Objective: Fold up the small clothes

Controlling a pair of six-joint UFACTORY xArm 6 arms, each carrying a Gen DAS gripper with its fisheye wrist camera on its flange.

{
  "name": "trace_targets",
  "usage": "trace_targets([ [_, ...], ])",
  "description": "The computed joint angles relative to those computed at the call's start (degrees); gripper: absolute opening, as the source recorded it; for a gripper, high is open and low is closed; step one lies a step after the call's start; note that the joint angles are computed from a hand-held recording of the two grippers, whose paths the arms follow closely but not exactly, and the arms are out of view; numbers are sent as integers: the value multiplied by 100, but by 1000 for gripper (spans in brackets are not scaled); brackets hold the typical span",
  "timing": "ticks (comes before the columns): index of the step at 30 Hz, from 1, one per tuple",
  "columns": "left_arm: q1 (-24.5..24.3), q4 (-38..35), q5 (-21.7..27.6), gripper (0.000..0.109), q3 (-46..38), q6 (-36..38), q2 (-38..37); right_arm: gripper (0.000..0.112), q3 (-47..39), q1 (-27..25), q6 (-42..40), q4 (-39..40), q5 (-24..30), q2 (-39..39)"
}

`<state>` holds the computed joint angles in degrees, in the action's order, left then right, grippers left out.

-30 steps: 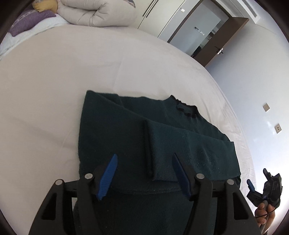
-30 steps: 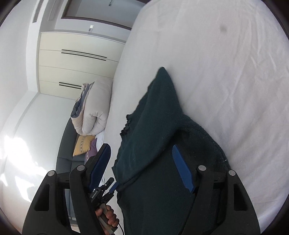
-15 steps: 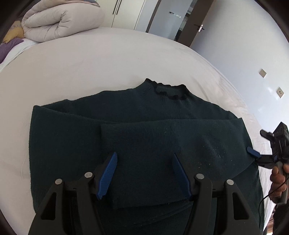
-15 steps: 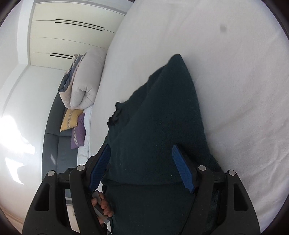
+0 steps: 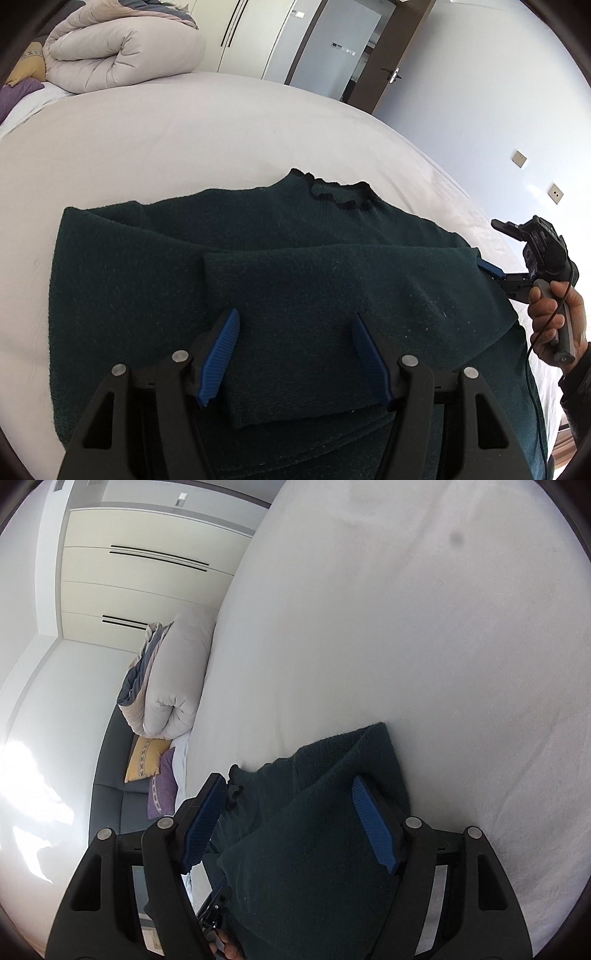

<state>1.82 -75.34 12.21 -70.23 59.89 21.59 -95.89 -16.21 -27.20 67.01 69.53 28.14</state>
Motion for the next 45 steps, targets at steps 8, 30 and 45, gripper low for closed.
trace_targets([
  [8, 174, -3, 161, 73, 1170, -315, -1126, 70, 2369, -554, -1110, -104, 489, -1884],
  [30, 1143, 1435, 1107, 82, 6123, -2218, -6736, 70, 5462, -5084, -3571, -2013, 4153, -5786],
  [45, 1406, 1932, 1038, 82, 6131, -2575, -6422, 70, 5521, -5301, -3829, -2463, 3778, -5970],
])
